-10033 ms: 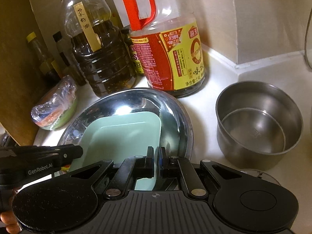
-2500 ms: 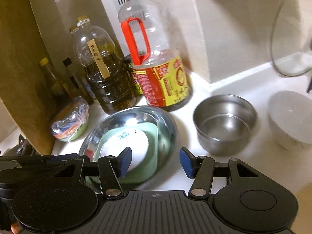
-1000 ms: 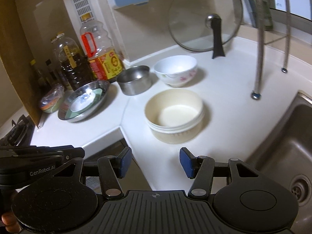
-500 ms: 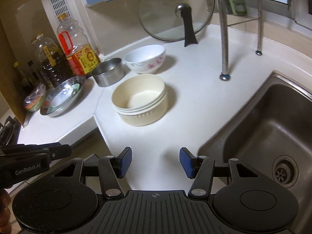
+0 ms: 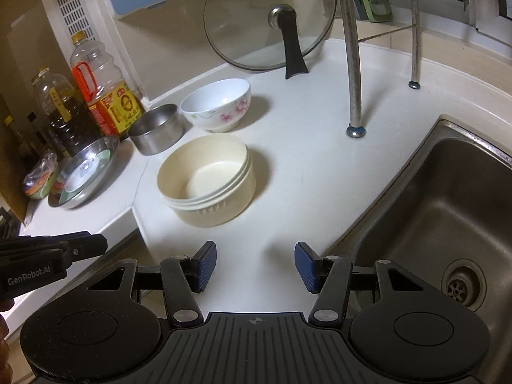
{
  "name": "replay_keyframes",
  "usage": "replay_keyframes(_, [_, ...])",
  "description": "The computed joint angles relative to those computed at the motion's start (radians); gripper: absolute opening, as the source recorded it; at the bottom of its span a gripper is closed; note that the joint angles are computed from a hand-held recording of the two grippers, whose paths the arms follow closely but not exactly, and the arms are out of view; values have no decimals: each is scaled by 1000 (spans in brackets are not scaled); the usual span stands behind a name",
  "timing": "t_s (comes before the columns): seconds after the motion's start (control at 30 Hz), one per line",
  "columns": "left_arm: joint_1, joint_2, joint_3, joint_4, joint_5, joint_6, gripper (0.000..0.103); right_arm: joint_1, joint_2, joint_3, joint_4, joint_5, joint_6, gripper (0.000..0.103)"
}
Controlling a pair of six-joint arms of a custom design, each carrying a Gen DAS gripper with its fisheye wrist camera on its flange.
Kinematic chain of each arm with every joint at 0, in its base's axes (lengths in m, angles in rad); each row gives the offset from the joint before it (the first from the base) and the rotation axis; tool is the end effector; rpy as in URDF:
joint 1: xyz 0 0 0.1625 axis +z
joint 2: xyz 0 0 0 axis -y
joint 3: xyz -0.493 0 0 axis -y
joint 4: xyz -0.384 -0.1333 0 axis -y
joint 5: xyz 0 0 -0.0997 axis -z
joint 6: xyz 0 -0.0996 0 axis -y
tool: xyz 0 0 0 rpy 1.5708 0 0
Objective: Organize plates and bowls
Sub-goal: 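Move the left tool toward the stack of cream bowls, then close the left tool on the rim of the top cream bowl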
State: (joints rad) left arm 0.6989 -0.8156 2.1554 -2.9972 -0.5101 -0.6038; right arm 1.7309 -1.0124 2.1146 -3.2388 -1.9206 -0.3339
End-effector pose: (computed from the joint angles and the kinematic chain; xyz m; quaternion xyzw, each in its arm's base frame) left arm -0.2636 -0.5092 0.1078 0.0935 0.8570 -0.3676 0.3488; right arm 0.1886 -0.5459 0.2125 0.1841 -0.9288 0.2593 0.1903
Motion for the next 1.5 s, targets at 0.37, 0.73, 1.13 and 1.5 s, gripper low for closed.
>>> replay_keyframes(0.37, [88, 31, -93, -159, -81, 258, 16, -3, 64, -88, -23, -9, 29, 55])
replay_keyframes(0.73, [171, 56, -199, -178, -169, 403, 16, -5, 137, -175, -23, -11, 32, 55])
replay_keyframes(1.13, [233, 75, -269, -120, -227, 434, 16, -5, 198, -225, -14, -18, 35, 54])
replay_keyframes(1.5, [254, 82, -292, -89, -237, 430, 16, 2, 222, -241, -3, -42, 29, 31])
